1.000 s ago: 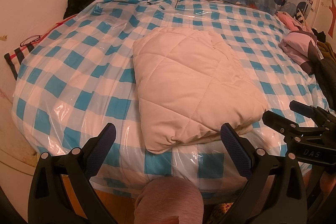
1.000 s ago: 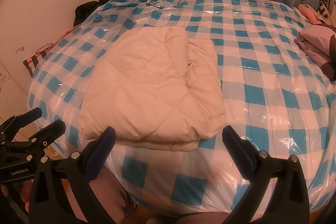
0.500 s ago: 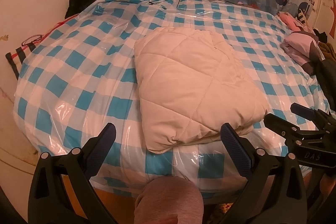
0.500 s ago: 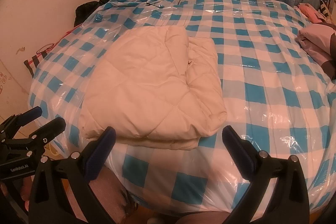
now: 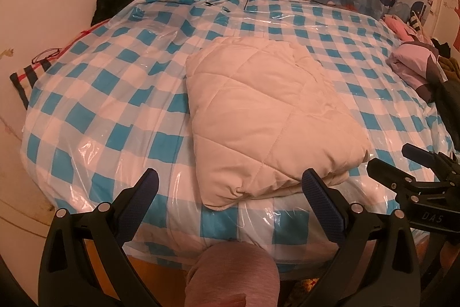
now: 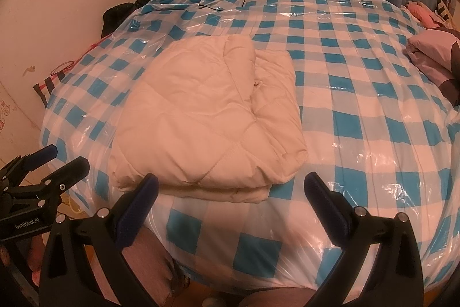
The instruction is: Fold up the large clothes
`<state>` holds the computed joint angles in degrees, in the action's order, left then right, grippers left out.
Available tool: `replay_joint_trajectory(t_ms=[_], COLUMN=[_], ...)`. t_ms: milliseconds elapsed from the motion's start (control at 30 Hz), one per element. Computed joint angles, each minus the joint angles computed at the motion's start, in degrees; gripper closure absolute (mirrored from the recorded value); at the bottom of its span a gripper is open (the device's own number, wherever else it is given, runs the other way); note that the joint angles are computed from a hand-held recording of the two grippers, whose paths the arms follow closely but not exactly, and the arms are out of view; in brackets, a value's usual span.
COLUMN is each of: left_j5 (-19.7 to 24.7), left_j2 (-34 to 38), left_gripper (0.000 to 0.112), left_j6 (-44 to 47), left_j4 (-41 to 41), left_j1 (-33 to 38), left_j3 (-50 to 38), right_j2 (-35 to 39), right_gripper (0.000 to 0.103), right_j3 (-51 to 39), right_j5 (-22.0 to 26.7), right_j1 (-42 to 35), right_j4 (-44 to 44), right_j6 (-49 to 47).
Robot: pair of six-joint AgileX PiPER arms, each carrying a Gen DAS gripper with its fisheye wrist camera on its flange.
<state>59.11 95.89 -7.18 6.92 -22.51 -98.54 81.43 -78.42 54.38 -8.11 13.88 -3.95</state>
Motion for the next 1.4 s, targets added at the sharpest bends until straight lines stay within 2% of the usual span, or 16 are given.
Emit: replay_joint_trajectory(t_ms=[833, 1400], left_j5=[1.02, 2.21], left_j2=[-1.43, 0.03], left_gripper=[0.016, 0.016], left_j6=[0.45, -0.78], left_j4=[-0.39, 0.45], left_j1=[-0.20, -1.12], left_j3=[2.14, -0.06], right_j2=[-0.14, 0.02], right_gripper=[0.005, 0.005], right_j3=[0.04, -0.09], right_j5=[0.40, 0.90], right_j1=[-0.48, -1.97], right_j4=[0.85, 2.46], right_j6=[-0.47, -2.46])
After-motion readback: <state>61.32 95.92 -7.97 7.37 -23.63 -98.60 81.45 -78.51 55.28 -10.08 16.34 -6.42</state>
